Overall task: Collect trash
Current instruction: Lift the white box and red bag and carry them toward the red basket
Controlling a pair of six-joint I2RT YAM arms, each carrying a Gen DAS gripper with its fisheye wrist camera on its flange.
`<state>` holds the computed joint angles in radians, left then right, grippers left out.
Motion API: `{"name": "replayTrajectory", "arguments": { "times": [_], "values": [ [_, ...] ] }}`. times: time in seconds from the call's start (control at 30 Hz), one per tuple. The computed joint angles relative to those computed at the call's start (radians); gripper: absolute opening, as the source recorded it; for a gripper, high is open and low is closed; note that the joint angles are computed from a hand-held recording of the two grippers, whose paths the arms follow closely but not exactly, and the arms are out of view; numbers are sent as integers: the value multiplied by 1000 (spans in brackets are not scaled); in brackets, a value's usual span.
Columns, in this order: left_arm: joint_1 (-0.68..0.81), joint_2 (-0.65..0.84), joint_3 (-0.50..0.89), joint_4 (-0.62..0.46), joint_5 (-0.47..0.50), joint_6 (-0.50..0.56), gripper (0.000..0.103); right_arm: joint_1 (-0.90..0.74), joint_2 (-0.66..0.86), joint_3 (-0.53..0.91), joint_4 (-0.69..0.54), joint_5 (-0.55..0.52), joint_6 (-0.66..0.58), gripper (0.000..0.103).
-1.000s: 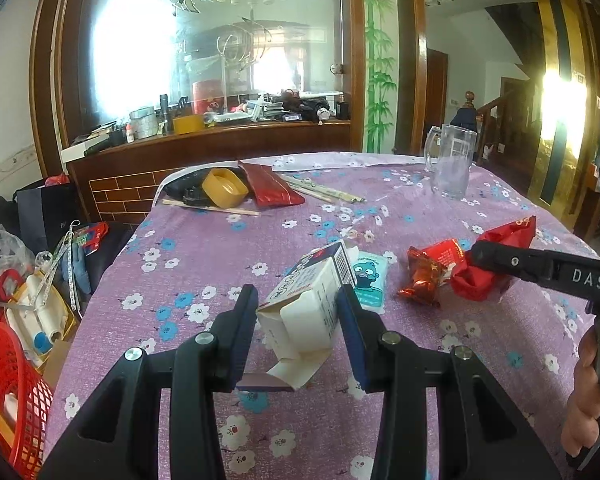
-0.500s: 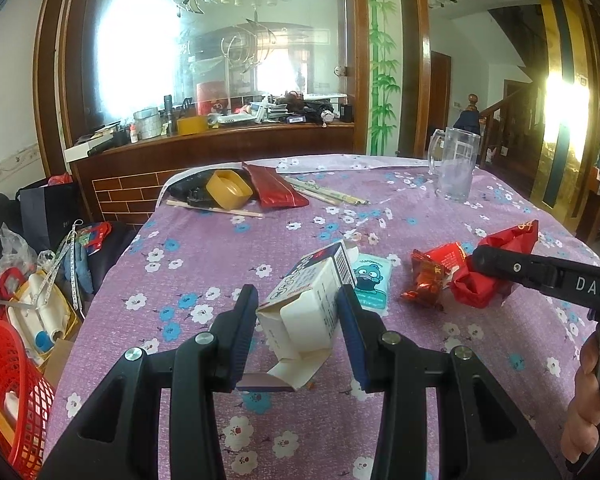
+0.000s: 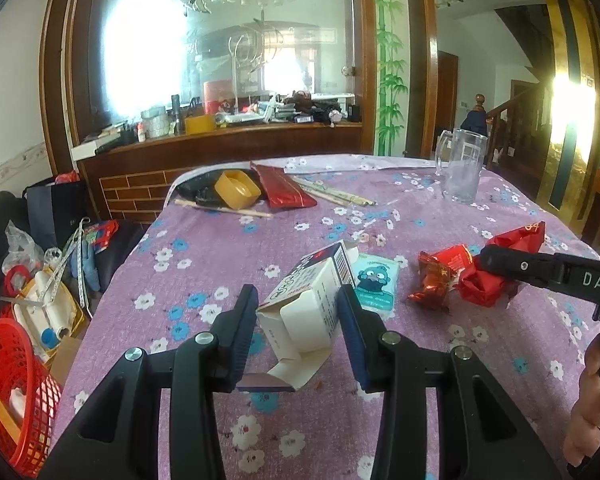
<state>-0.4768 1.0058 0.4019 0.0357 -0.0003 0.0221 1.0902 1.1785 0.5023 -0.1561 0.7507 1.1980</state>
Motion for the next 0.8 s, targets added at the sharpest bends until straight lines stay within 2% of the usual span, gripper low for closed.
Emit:
{"name": "replayTrajectory", "arguments": {
  "times": [0.13, 0.27, 0.47, 0.63, 0.8],
  "values": [
    [20, -109, -4, -117, 32, 6, 40, 61, 14, 64, -101, 46, 53, 34],
    [96, -225, -7, -259, 114, 26, 40, 161, 45, 125, -183, 105, 135, 34],
    [323, -434, -7, -489, 291, 118, 40, 283, 137, 205, -225, 135, 235, 34],
    [626, -522, 16, -660, 510, 293, 40, 338, 235, 298, -226, 138, 233, 34],
    [982, -434, 73, -774, 752, 537, 40, 344, 329, 379, -172, 93, 185, 34]
  ]
}}
